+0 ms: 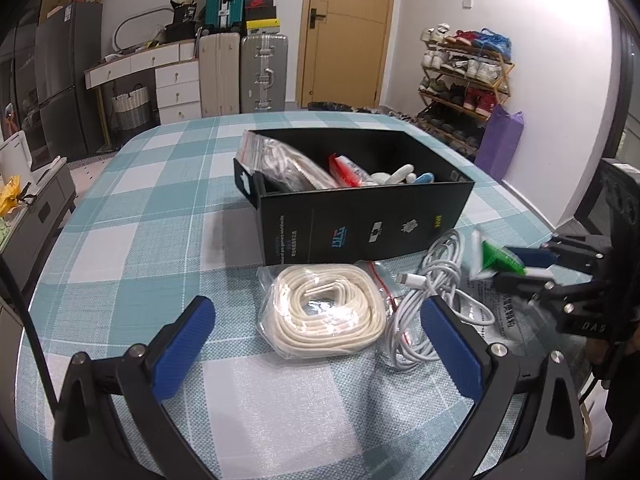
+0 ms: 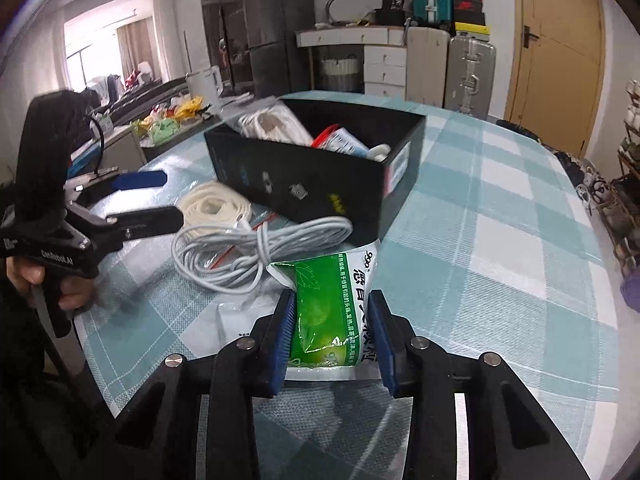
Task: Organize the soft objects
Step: 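Lift the green sachet with the right gripper while the left grasps the bagged rope coil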
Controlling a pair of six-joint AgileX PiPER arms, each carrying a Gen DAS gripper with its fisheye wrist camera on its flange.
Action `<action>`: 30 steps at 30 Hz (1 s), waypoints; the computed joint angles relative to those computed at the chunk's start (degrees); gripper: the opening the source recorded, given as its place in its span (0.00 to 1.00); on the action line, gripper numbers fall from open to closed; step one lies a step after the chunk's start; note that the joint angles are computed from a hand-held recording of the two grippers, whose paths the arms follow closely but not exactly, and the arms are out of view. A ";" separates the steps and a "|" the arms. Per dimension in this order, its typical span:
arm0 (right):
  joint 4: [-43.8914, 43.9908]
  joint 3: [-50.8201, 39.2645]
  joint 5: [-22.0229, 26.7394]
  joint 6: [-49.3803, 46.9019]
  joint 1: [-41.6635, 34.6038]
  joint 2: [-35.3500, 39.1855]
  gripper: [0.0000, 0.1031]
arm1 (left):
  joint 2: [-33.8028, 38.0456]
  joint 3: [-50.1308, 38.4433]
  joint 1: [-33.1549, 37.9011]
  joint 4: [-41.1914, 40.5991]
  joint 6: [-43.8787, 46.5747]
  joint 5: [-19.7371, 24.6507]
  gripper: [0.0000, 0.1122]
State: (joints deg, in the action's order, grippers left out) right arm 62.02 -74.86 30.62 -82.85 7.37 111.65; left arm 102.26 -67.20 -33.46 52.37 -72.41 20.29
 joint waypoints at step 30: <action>5.44 0.55 2.21 -3.25 -2.40 -0.79 0.35 | 11.03 -17.74 1.08 -26.94 29.77 16.30 0.83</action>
